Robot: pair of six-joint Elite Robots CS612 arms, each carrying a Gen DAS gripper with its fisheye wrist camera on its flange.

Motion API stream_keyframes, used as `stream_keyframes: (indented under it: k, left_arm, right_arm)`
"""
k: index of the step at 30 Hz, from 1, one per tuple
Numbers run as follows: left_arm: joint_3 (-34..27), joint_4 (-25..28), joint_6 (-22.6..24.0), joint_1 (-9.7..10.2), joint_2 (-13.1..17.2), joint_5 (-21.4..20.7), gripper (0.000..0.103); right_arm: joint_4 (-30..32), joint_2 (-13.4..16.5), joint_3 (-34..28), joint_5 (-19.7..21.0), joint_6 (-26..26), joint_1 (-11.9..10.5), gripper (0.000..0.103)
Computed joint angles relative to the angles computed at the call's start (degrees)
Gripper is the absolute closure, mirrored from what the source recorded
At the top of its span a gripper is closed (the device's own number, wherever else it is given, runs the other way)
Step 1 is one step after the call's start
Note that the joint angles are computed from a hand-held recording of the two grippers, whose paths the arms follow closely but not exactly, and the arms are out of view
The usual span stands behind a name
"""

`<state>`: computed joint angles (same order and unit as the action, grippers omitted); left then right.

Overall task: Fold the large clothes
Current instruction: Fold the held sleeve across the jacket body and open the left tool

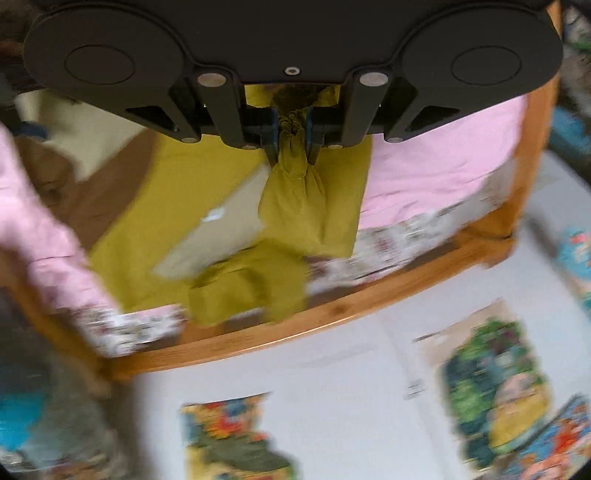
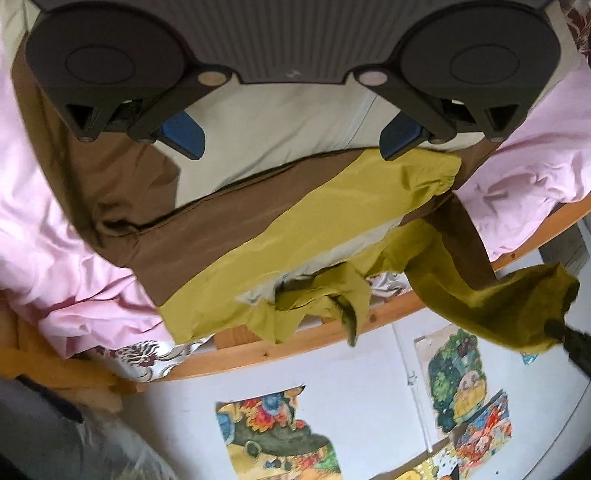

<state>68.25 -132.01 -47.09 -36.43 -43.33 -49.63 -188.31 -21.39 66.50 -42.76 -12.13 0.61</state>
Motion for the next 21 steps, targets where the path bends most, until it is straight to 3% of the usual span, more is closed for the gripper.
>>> stream_keyframes:
  k: [2, 5, 8, 11, 14, 16, 19, 21]
  left_arm:
    - [-3.41, -3.05, 5.14, 0.16, 2.3, -3.46, 0.089]
    - [-9.11, -7.23, 9.97, 1.22, 6.48, -12.2, 0.089]
    - [-15.09, -9.7, 11.01, 2.05, 11.35, -20.12, 0.089]
    - [-21.11, -9.87, 11.69, 2.56, 16.27, -24.08, 0.087]
    - [-24.32, -11.63, 13.83, 2.89, 19.47, -26.52, 0.068]
    - [-24.59, -14.08, 13.85, 3.29, 20.33, -28.99, 0.045]
    - [-22.32, -18.02, 14.74, 3.41, 19.68, -29.72, 0.03]
    - [-19.17, -20.67, 15.35, 3.31, 18.11, -27.43, 0.025]
  right_arm:
    - [-0.44, 0.26, -0.42, -0.88, 1.49, -0.08, 0.0]
    - [-0.83, 0.74, -1.19, -1.9, 3.05, -0.21, 0.0]
    - [-1.77, 1.28, -2.03, -3.3, 4.65, -0.22, 0.0]
    - [-2.9, 1.69, -2.53, -5.17, 6.67, -0.2, 0.0]
    - [-3.66, 1.93, -2.81, -6.83, 9.32, -0.32, 0.0]
    - [-3.76, 2.08, -3.01, -7.44, 10.95, -0.5, 0.0]
    - [-4.32, 2.28, -3.21, -8.06, 12.68, -0.72, 0.0]
    - [-5.36, 2.52, -3.41, -8.41, 14.17, -0.8, 0.0]
